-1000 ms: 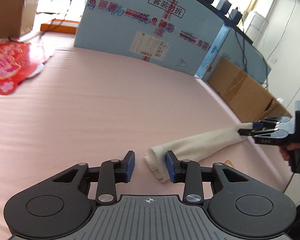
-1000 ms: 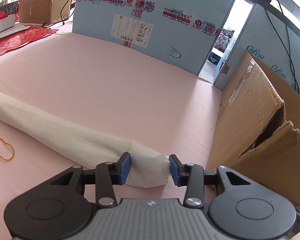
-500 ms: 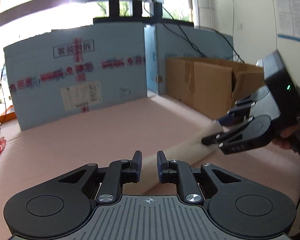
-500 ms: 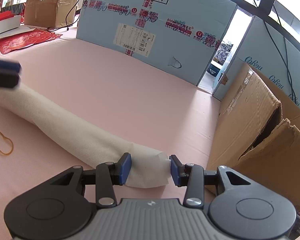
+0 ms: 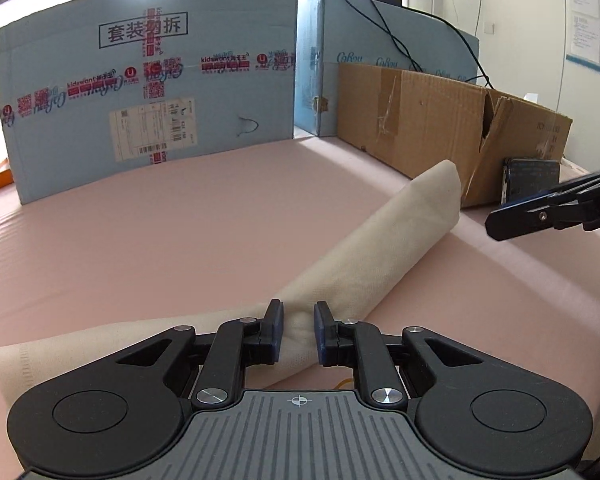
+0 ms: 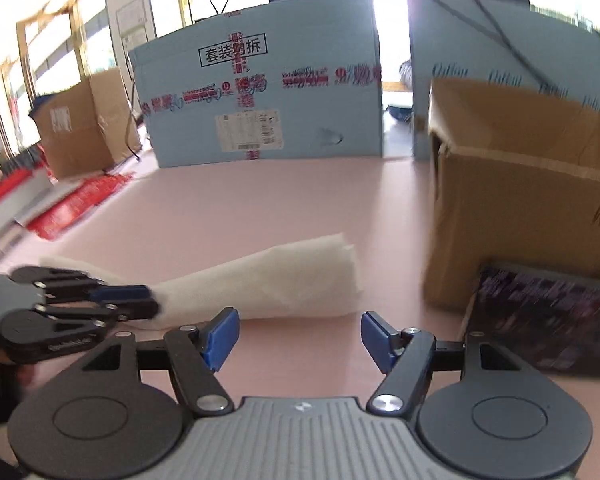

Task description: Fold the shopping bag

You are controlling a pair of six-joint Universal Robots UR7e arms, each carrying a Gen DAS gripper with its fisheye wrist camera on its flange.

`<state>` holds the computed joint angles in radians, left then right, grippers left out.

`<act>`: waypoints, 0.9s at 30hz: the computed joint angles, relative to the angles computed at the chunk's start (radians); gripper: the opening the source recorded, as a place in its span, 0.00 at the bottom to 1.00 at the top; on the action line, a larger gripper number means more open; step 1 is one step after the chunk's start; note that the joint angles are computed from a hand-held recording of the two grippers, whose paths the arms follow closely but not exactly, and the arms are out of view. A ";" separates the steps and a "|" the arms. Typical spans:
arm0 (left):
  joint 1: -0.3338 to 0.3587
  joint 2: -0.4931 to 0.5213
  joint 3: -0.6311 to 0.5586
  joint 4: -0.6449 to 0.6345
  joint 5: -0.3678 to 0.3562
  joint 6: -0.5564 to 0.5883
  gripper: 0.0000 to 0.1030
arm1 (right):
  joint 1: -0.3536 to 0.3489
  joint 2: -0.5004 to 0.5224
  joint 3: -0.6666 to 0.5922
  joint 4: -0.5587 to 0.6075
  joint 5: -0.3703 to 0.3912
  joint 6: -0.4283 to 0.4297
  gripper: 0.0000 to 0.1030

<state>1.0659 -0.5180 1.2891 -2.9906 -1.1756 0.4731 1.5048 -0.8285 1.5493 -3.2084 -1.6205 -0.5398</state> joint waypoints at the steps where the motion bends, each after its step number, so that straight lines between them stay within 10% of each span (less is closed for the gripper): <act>1: 0.001 -0.001 0.001 0.000 -0.005 -0.003 0.16 | -0.011 0.010 -0.027 0.056 0.042 0.059 0.67; 8: 0.019 -0.013 -0.004 0.026 -0.058 -0.053 0.17 | -0.016 0.145 -0.161 0.070 0.156 0.173 0.62; 10: 0.020 -0.013 -0.005 0.028 -0.060 -0.055 0.17 | 0.011 0.196 -0.168 -0.052 0.081 0.131 0.48; 19: 0.035 -0.023 -0.015 0.063 -0.116 -0.080 0.22 | 0.098 0.307 -0.185 -0.311 -0.148 -0.295 0.20; 27: 0.070 -0.150 0.102 0.072 -0.152 -0.143 0.23 | 0.138 0.423 -0.219 -0.553 -0.238 -0.760 0.18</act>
